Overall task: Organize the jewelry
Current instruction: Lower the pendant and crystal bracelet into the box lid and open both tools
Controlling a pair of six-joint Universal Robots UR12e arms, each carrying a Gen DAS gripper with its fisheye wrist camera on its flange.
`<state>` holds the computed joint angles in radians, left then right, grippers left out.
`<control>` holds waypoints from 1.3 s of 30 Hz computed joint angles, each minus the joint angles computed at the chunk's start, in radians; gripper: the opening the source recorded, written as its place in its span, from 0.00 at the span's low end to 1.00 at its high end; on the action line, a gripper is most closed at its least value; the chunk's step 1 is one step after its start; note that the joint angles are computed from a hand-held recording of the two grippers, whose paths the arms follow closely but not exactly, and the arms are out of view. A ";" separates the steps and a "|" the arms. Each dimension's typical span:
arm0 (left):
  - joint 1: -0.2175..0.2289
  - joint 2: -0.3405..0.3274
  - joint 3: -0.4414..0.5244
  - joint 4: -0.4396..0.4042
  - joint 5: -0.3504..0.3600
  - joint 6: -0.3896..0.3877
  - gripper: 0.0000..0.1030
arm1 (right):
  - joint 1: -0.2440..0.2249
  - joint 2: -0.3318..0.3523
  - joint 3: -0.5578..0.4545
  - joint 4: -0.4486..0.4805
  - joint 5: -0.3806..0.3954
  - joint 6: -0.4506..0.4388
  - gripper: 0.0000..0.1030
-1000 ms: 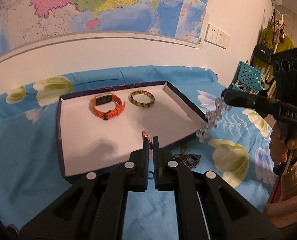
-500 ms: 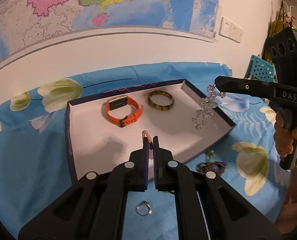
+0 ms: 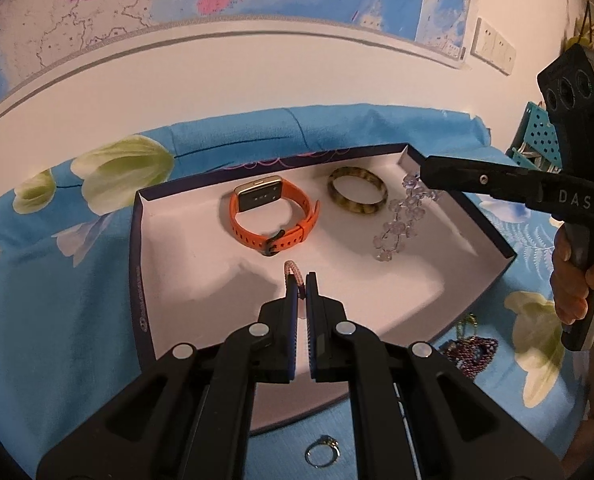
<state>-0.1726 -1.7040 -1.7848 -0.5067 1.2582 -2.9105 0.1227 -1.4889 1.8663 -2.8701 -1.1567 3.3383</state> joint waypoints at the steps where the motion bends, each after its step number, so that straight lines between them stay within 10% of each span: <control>1: -0.001 -0.004 0.004 -0.006 0.004 0.001 0.04 | 0.000 0.004 -0.002 0.006 -0.003 -0.001 0.08; 20: -0.031 -0.041 0.038 -0.024 0.082 0.018 0.07 | 0.009 0.034 -0.019 0.094 -0.063 -0.022 0.10; 39: 0.011 0.050 -0.058 0.111 -0.023 -0.046 0.43 | 0.002 -0.054 0.065 0.022 -0.072 -0.028 0.35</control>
<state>-0.1616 -1.6537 -1.8430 -0.3957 1.2355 -2.9566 0.1245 -1.5425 1.9315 -2.8481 -1.2291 3.3099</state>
